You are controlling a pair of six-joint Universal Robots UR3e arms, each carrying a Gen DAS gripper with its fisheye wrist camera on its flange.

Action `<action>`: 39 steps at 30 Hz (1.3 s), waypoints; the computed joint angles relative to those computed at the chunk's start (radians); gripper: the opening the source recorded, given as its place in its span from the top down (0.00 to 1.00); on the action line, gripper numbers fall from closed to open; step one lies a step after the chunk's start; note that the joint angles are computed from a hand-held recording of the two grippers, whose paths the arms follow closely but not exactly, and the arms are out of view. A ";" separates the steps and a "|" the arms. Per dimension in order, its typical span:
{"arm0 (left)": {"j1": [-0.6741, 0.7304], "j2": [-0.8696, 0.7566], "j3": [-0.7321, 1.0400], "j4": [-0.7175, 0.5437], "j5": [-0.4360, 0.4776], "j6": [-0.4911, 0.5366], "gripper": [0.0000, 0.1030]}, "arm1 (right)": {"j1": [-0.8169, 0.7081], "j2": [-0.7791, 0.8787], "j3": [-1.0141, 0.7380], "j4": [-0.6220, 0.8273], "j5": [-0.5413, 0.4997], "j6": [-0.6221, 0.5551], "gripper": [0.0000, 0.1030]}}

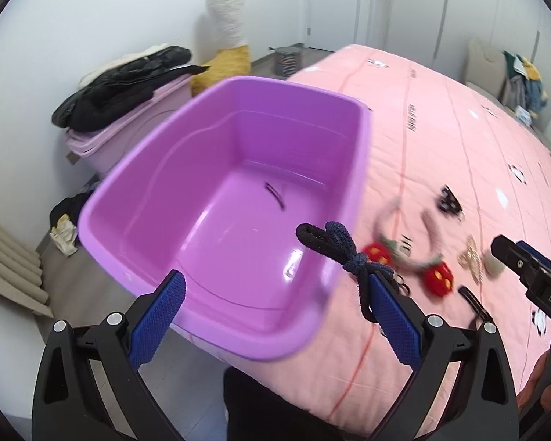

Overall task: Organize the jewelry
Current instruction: 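Move both tools back over the bed, left tool still holding the hair tie, then hook the silver hoop earring with the left tool while the right tool grasps the large silver ring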

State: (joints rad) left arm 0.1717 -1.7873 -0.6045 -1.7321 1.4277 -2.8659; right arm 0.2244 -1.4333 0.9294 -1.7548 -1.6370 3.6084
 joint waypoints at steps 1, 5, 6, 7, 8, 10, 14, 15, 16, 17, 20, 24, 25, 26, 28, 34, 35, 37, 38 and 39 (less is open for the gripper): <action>-0.012 0.035 -0.057 0.012 -0.014 0.005 0.06 | -0.013 -0.075 0.100 -0.015 -0.013 0.008 0.33; -0.080 0.121 -0.224 0.052 -0.032 0.035 0.06 | -0.080 -0.338 0.399 0.015 -0.035 0.014 0.33; -0.100 0.129 -0.247 0.059 -0.027 0.037 0.06 | -0.098 -0.398 0.461 0.027 -0.030 0.017 0.33; -0.124 0.145 -0.289 0.083 -0.022 0.037 0.06 | -0.124 -0.460 0.518 0.047 -0.019 0.014 0.33; -0.143 0.157 -0.325 0.106 -0.016 0.037 0.06 | -0.146 -0.519 0.575 0.067 -0.016 0.014 0.33; -0.186 0.176 -0.399 0.155 -0.003 0.038 0.06 | -0.167 -0.610 0.656 0.105 -0.019 0.019 0.33; -0.246 0.179 -0.486 0.191 0.014 0.043 0.06 | -0.207 -0.777 0.803 0.179 -0.009 0.032 0.33; -0.258 0.182 -0.514 0.200 0.007 0.045 0.06 | -0.217 -0.816 0.839 0.190 -0.005 0.034 0.33; -0.277 0.183 -0.540 0.218 0.012 0.039 0.06 | -0.229 -0.847 0.870 0.198 -0.003 0.031 0.33; -0.289 0.192 -0.574 0.240 0.025 0.040 0.06 | -0.237 -0.879 0.905 0.206 -0.005 0.033 0.33; -0.338 0.203 -0.675 0.317 0.049 0.043 0.06 | -0.252 -0.942 0.965 0.226 -0.003 0.036 0.33; -0.377 0.191 -0.754 0.355 0.056 0.028 0.06 | -0.250 -0.982 1.049 0.218 -0.007 0.035 0.33; -0.387 0.189 -0.771 0.356 0.057 0.026 0.06 | -0.253 -0.995 1.071 0.217 -0.001 0.034 0.33; -0.399 0.191 -0.793 0.364 0.062 0.025 0.06 | -0.259 -1.013 1.094 0.219 0.006 0.035 0.33; -0.427 0.200 -0.841 0.401 0.081 0.025 0.06 | -0.267 -1.032 1.128 0.223 0.014 0.035 0.33; -0.488 0.199 -0.913 0.452 0.095 0.022 0.06 | -0.338 -1.079 1.189 0.224 0.036 -0.019 0.33; -0.490 0.200 -0.921 0.450 0.083 0.022 0.06 | -0.353 -1.094 1.198 0.227 0.039 -0.029 0.33; -0.504 0.198 -0.936 0.457 0.083 0.016 0.06 | -0.350 -1.094 1.207 0.226 0.022 -0.025 0.33; -0.511 0.197 -0.942 0.461 0.084 0.015 0.06 | -0.367 -1.106 1.214 0.234 0.025 -0.039 0.33; -0.515 0.196 -0.946 0.461 0.081 0.016 0.06 | -0.382 -1.117 1.219 0.241 0.030 -0.050 0.33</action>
